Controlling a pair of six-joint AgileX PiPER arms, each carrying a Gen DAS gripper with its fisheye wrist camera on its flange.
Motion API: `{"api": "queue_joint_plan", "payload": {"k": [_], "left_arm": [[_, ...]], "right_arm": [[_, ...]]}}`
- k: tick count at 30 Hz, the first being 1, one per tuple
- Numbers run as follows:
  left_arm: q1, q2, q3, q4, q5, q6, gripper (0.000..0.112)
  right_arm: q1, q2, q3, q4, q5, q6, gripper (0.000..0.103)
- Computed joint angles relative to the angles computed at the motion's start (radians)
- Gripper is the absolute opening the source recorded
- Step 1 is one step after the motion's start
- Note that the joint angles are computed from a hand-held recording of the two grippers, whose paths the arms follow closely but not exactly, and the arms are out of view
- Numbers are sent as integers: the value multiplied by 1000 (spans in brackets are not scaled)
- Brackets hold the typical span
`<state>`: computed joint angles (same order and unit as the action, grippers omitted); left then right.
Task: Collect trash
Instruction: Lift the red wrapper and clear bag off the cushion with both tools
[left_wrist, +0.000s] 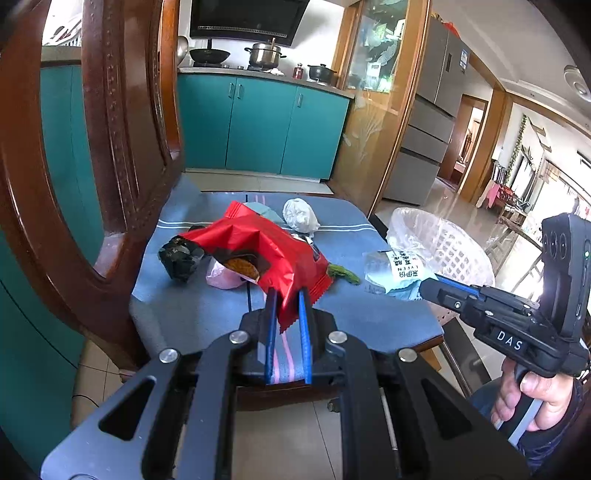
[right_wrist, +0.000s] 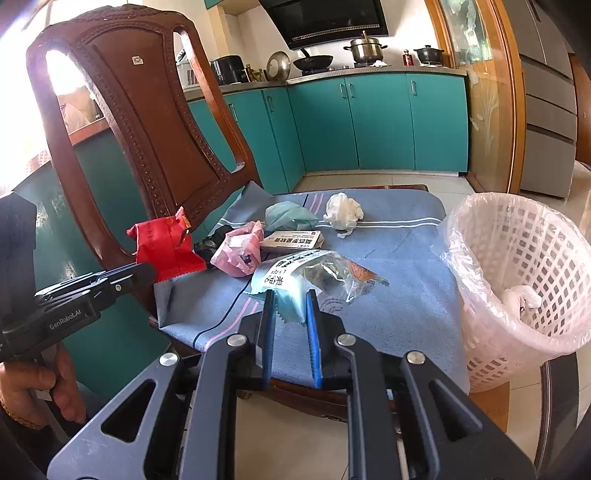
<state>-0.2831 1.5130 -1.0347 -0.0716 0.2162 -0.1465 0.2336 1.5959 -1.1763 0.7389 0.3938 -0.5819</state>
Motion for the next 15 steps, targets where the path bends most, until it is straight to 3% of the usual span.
{"api": "queue_joint_plan", "payload": {"k": [8, 15], "left_arm": [[14, 11, -11, -102, 18, 108, 12], [11, 21, -20, -79, 24, 83, 12]], "right_arm": [[-5, -1, 5, 15, -2, -17, 16], [-2, -1, 0, -2, 1, 3, 16]]}}
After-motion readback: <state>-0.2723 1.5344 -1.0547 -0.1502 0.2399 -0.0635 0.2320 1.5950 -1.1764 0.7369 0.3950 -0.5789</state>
